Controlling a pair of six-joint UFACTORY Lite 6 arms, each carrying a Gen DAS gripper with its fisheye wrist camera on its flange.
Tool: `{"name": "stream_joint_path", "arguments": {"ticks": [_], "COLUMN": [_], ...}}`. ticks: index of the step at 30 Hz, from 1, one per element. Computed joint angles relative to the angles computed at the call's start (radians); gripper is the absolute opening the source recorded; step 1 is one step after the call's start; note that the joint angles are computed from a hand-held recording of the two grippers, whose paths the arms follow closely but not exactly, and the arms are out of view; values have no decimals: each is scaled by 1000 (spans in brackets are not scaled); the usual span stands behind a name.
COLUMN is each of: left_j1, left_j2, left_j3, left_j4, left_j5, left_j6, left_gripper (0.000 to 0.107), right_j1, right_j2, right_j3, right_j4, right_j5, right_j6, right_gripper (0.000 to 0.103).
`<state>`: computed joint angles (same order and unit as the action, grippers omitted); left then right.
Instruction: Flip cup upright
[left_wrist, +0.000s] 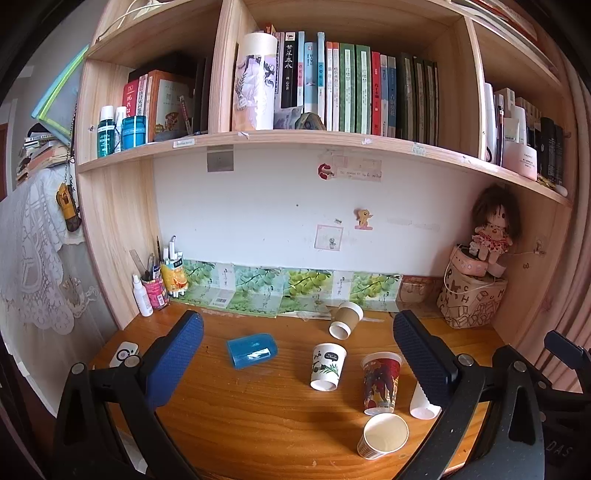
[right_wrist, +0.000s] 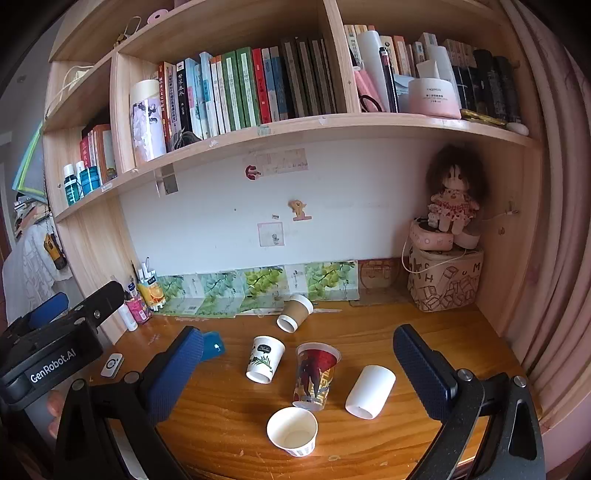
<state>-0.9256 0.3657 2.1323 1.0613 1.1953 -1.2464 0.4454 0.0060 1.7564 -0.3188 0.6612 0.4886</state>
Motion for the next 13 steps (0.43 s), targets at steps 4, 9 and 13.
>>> {"name": "stream_joint_path", "arguments": {"ticks": [4,9,13], "left_j1": [12,21,29], "left_j2": [-1,-2,-7], "left_j3": [-6,-11,-23], "left_j4": [-36,-76,-109], "left_j5": [-20,-28,-36], "left_j6": [10,16,19], "left_gripper": [103,103,103], "right_j1": [0,-6,-4], "right_j2": [3,20,37], "right_j3": [5,24,48], "right_j4": [4,35,50], "right_j5": [10,35,74], "right_j6": [-1,-28,-42], "right_gripper": [103,103,103]}}
